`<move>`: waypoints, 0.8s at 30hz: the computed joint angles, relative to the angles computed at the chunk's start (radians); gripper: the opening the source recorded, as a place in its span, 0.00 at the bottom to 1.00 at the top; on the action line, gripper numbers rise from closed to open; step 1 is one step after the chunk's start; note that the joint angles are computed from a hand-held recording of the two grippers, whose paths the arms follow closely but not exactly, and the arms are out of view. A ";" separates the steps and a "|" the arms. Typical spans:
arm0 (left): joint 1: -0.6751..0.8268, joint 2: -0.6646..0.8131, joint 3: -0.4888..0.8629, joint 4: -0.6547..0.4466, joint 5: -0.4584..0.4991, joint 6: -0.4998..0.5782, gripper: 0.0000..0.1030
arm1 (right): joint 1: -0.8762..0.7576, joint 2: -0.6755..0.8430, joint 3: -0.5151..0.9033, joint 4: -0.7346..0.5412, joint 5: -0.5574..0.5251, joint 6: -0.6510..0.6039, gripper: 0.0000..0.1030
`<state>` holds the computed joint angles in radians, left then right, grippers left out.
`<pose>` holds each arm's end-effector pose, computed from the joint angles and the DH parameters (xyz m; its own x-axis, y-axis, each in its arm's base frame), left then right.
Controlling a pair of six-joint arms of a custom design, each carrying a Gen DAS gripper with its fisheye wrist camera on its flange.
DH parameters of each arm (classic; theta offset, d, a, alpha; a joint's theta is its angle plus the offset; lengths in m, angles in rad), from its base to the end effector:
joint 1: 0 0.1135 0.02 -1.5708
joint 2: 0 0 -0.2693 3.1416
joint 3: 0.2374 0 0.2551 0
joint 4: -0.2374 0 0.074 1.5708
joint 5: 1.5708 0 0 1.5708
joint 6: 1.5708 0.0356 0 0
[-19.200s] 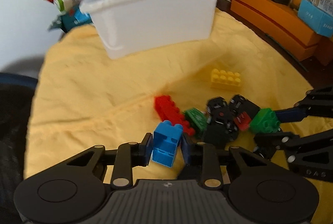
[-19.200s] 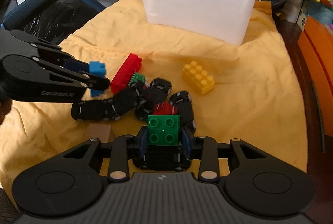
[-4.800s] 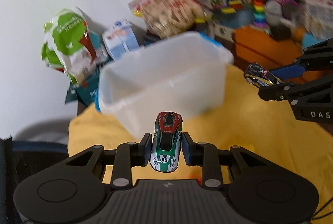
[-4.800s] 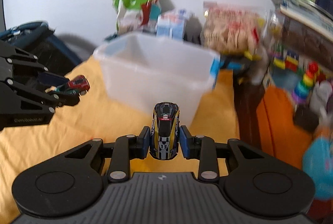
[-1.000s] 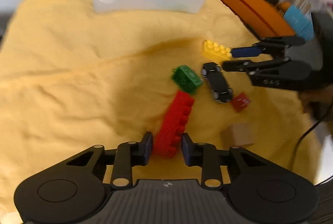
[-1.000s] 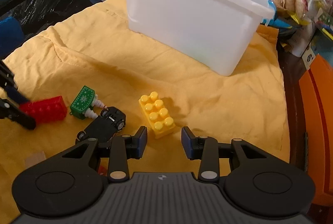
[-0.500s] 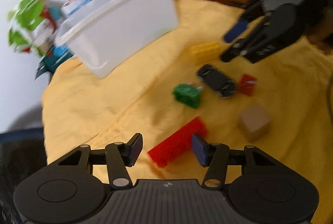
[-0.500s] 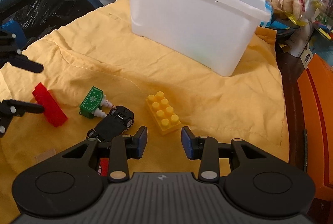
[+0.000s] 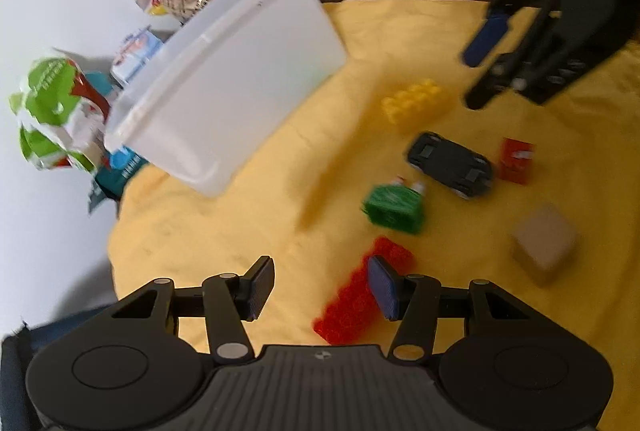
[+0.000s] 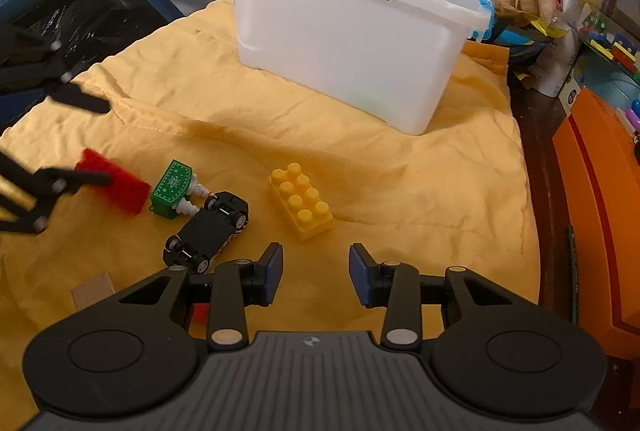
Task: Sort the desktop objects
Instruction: 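Grasp the red Lego brick with the left tool while the right tool grasps the yellow brick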
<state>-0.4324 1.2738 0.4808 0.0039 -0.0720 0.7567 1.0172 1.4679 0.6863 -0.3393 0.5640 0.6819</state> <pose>0.2145 -0.0962 0.1587 -0.2132 0.8526 -0.4772 0.7128 0.4697 0.5208 0.1507 0.2076 0.1556 -0.7436 -0.1900 -0.6410 -0.1648 0.9813 -0.0996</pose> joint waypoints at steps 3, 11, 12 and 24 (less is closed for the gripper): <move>0.010 -0.026 0.022 -0.042 0.027 0.004 0.56 | -0.005 0.005 0.004 -0.002 -0.002 0.003 0.40; 0.130 -0.114 -0.008 -0.187 0.198 0.201 0.56 | -0.051 0.065 0.031 0.088 -0.019 -0.135 0.40; 0.126 -0.092 -0.010 -0.168 0.194 0.220 0.56 | -0.063 0.082 0.039 0.099 -0.026 -0.154 0.40; 0.175 0.152 0.156 -0.249 0.269 0.104 0.28 | -0.116 0.110 0.032 0.135 -0.139 -0.191 0.28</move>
<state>-0.2575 1.4263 0.6370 -0.2449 0.1970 0.8612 0.9016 1.5777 0.7186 -0.2041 0.4249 0.4911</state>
